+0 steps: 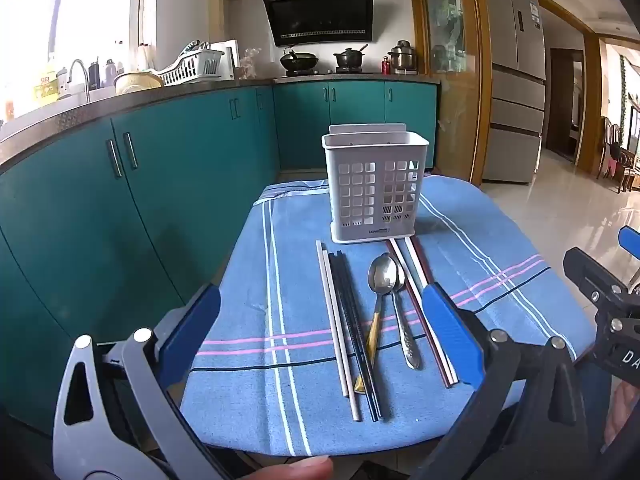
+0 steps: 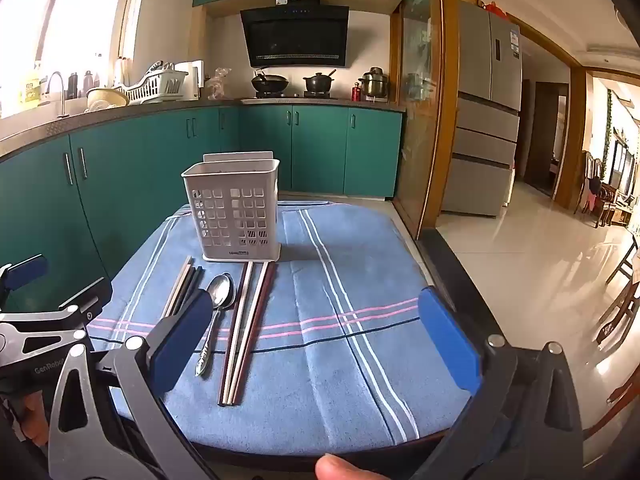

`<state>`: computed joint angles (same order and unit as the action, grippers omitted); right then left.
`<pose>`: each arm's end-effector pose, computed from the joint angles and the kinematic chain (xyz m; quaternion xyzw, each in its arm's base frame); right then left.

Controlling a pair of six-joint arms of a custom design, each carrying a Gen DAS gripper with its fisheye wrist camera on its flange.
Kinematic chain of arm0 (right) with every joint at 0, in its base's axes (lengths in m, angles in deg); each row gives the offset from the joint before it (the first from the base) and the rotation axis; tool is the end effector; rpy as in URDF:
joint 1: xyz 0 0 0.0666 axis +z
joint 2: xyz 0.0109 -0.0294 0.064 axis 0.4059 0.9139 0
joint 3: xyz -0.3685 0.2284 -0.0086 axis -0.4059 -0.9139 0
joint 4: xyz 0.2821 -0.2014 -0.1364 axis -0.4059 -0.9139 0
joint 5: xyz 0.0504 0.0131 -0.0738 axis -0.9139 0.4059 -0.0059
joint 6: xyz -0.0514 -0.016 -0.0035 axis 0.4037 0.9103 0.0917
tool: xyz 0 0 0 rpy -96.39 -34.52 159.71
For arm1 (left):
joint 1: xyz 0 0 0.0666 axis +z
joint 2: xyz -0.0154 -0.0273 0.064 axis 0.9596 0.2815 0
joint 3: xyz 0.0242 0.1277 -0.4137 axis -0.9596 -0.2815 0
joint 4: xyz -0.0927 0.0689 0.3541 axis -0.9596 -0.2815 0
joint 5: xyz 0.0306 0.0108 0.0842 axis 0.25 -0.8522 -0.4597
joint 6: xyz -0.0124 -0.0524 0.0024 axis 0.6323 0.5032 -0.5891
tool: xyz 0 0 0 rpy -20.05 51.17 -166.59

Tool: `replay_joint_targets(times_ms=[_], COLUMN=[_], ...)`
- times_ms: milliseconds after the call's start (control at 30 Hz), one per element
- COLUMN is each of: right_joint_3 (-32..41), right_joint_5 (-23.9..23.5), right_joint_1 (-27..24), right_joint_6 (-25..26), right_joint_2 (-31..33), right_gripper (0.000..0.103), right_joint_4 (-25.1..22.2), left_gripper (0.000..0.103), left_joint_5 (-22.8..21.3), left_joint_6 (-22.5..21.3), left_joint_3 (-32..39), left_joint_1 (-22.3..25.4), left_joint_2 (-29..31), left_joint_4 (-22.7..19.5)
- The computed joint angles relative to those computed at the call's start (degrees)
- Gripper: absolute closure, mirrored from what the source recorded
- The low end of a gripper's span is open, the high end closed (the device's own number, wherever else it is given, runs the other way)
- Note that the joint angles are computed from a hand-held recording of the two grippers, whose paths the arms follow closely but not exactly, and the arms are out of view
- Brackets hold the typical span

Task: Organize utensils

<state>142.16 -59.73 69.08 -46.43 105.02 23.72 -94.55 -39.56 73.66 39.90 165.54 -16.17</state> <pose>0.4138 0.3938 0.5925 -0.1383 0.8362 0.0712 0.5259 0.3937 -0.2327 0.5702 -0.1295 0.8545 0.1182 0.4890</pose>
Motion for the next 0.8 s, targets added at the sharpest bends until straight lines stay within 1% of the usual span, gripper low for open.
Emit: replay_joint_targets(times_ms=[300, 433, 467, 733, 800], right_joint_3=[0.36, 0.32, 0.29, 0.51, 0.65], right_joint_5=[0.77, 0.95, 0.87, 1.0, 0.94], right_joint_1=[0.44, 0.68, 0.57, 0.61, 0.56], right_joint_6=[0.12, 0.07, 0.1, 0.54, 0.49], right_joint_2=[-0.06, -0.1, -0.23, -0.36, -0.35], right_gripper=[0.003, 0.003, 0.003, 0.003, 0.003], right_joint_4=[-0.75, -0.75, -0.8, -1.1, -1.4], left_gripper=[0.003, 0.003, 0.003, 0.003, 0.003], left_joint_5=[0.24, 0.55, 0.15, -0.95, -0.93], left_joint_6=[0.2, -0.36, -0.08, 0.39, 0.44], left_joint_3=[0.03, 0.92, 1.0, 2.33, 1.82], left_joint_1=[-0.03, 0.24, -0.08, -1.11, -1.01], left_joint_2=[0.08, 0.32, -0.27, 0.43, 0.24], left_joint_4=[0.09, -0.12, -1.0, -1.84, -1.46])
